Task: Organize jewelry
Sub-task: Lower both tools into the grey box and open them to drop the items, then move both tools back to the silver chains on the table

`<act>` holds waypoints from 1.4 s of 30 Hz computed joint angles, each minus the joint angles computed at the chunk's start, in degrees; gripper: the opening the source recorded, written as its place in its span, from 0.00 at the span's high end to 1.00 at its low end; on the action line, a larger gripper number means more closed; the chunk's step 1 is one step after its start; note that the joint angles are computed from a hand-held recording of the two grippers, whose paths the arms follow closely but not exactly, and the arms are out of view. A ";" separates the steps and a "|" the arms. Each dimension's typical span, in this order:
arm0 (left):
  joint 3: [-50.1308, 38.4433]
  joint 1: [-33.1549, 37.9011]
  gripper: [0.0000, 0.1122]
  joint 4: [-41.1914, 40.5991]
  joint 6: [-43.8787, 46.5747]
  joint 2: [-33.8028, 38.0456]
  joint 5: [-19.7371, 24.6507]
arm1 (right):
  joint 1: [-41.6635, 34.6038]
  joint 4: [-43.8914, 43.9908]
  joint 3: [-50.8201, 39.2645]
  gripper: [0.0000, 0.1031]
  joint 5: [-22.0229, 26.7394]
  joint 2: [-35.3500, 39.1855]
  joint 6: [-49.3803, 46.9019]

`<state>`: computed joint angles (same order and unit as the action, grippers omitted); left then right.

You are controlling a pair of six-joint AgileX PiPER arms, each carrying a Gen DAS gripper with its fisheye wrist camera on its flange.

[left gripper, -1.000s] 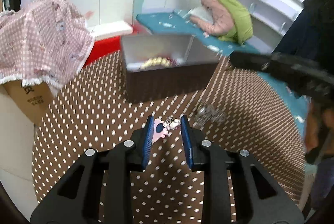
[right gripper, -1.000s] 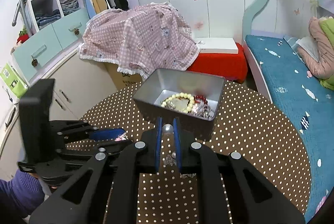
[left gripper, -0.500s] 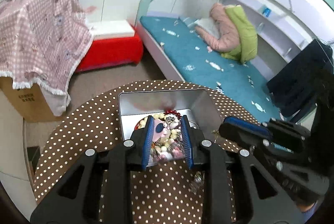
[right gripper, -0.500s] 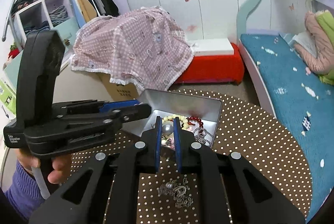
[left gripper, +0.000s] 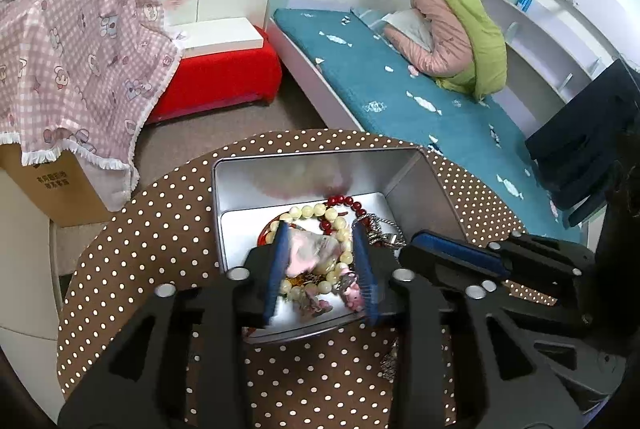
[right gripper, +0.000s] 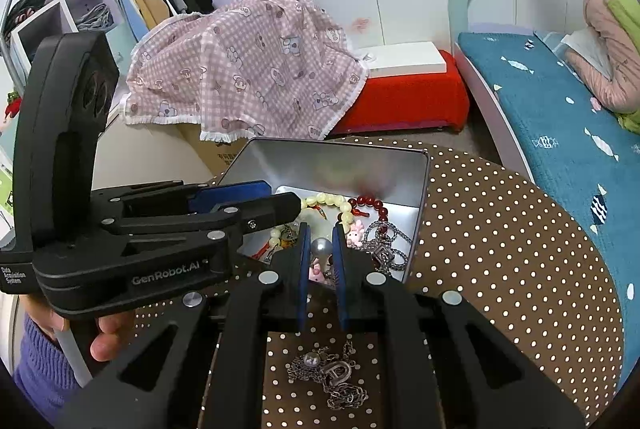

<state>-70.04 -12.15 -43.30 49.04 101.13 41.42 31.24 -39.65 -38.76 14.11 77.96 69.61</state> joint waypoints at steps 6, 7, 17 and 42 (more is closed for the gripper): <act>0.01 0.61 0.61 0.32 -0.72 -0.49 -0.01 | -0.53 1.75 0.16 0.90 -0.63 -0.37 -1.41; -0.10 0.80 0.61 0.19 -0.59 -0.56 0.46 | -0.80 2.37 0.45 0.90 -1.20 -0.45 -1.94; 5.69 2.22 0.55 -3.17 3.51 -8.38 -0.89 | 0.87 -0.58 3.07 0.76 2.35 -7.96 1.83; 31.46 -7.32 0.46 -24.72 35.07 -16.18 -18.71 | 25.02 -20.40 20.56 0.56 19.72 -19.89 38.07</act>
